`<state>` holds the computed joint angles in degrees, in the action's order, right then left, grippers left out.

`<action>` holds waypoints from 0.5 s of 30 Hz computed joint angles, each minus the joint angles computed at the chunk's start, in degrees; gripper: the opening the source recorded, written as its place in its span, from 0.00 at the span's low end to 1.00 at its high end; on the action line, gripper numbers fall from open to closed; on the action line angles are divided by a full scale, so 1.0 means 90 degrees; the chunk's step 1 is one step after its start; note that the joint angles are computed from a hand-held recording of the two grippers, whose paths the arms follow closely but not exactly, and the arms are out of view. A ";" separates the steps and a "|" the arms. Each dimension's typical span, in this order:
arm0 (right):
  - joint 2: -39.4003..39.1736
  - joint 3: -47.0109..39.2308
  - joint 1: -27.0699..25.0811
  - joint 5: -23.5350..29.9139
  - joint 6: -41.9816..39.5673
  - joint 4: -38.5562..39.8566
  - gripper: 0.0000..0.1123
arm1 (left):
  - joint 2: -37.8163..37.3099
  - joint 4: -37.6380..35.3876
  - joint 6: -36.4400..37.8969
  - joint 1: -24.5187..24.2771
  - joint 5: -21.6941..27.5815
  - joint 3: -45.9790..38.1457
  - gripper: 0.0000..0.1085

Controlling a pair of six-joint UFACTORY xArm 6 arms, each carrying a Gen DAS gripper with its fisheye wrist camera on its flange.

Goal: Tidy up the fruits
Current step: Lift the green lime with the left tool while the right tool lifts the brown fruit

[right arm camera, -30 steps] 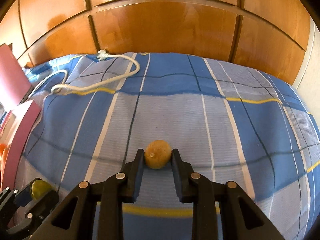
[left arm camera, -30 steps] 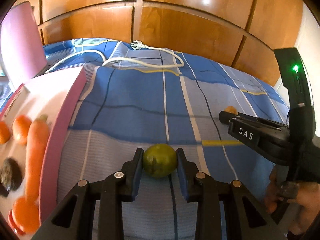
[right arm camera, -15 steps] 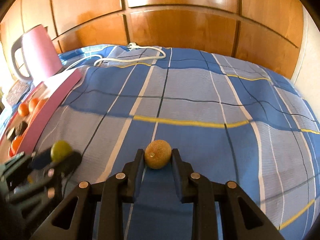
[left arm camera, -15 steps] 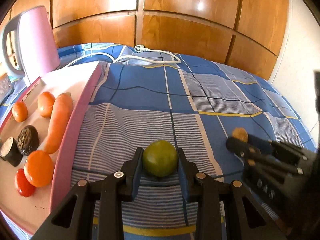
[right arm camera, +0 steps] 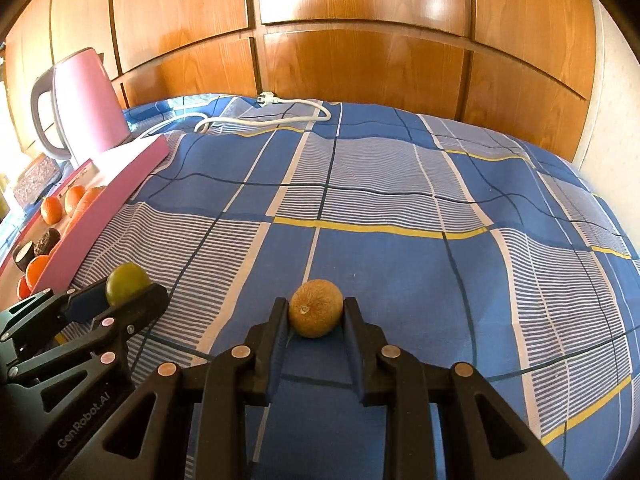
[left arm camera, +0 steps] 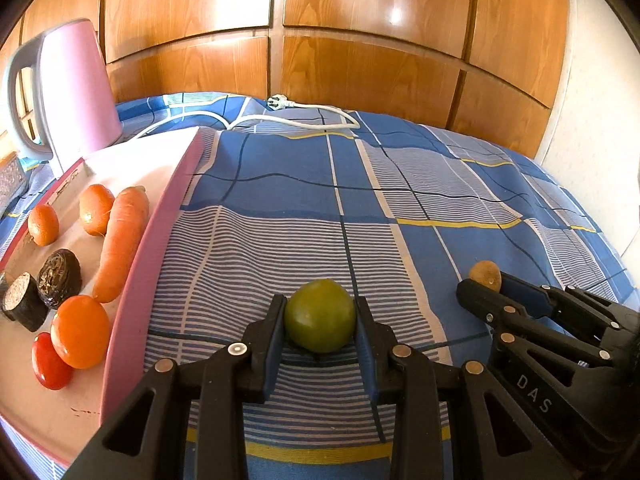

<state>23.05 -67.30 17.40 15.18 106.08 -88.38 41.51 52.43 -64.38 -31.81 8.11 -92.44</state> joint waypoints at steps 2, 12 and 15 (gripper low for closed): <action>-0.0002 0.0002 0.0000 -0.0003 0.0032 -0.0029 0.24 | -0.0007 0.0044 -0.0043 0.0001 -0.0006 0.0008 0.30; 0.0012 -0.0017 -0.0017 -0.0034 0.0184 -0.0180 0.24 | -0.0020 0.0075 -0.0022 -0.0036 0.0099 -0.0004 0.30; 0.0013 -0.0020 -0.0022 -0.0046 0.0187 -0.0180 0.24 | -0.0036 -0.0091 0.0153 -0.0054 0.0167 0.0002 0.30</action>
